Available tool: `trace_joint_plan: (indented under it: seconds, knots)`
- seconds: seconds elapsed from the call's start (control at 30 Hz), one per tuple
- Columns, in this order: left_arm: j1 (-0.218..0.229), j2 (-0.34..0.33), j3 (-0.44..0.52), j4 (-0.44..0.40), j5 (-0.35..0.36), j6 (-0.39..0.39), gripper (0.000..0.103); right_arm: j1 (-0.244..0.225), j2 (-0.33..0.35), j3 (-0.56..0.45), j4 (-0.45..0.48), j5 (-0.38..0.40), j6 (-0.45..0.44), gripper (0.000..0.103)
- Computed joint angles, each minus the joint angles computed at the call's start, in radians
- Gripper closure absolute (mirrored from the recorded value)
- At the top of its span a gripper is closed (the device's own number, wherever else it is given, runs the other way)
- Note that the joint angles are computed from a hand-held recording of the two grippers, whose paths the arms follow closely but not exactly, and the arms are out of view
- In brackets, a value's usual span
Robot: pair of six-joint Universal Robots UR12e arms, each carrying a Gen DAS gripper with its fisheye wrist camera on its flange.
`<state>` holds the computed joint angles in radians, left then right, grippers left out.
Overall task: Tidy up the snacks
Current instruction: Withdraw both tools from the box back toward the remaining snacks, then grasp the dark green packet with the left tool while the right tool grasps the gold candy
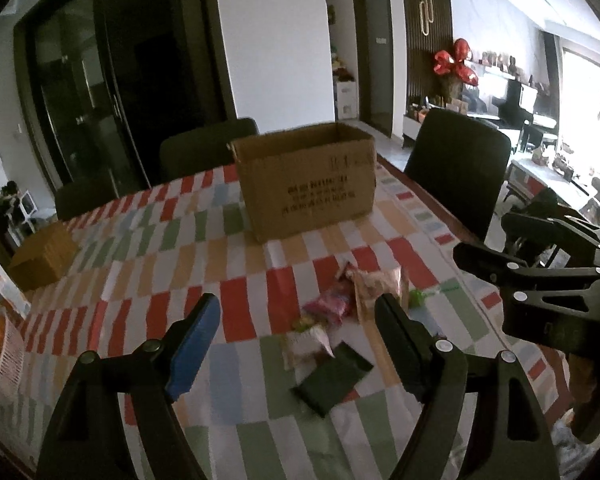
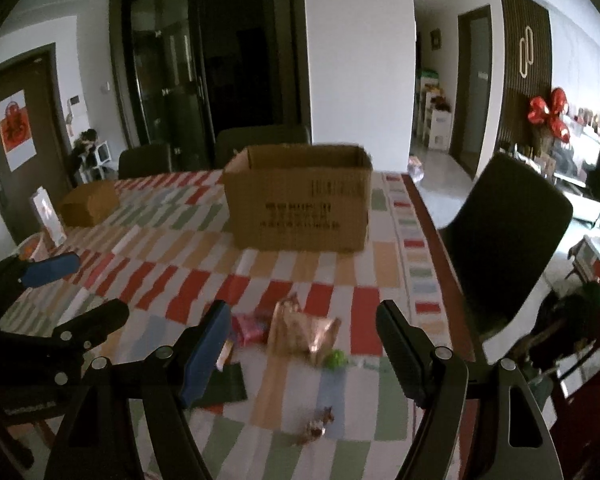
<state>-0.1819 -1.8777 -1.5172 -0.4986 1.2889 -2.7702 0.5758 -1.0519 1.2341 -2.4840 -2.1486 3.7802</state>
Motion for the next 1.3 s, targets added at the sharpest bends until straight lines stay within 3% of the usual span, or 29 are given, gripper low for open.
trace_joint_plan:
  seconds: [0.47, 0.93, 1.3]
  knots:
    - [-0.001, -0.014, -0.032, -0.141, -0.002, 0.05, 0.022, -0.003, 0.0, 0.039, 0.132, 0.114, 0.109, 0.028]
    - [-0.01, -0.072, 0.009, -0.276, 0.011, 0.141, 0.022, -0.023, 0.023, 0.042, 0.252, 0.219, 0.194, 0.028]
    - [-0.033, -0.121, 0.049, -0.309, 0.055, 0.203, 0.022, -0.031, 0.036, 0.037, 0.288, 0.246, 0.217, 0.029]
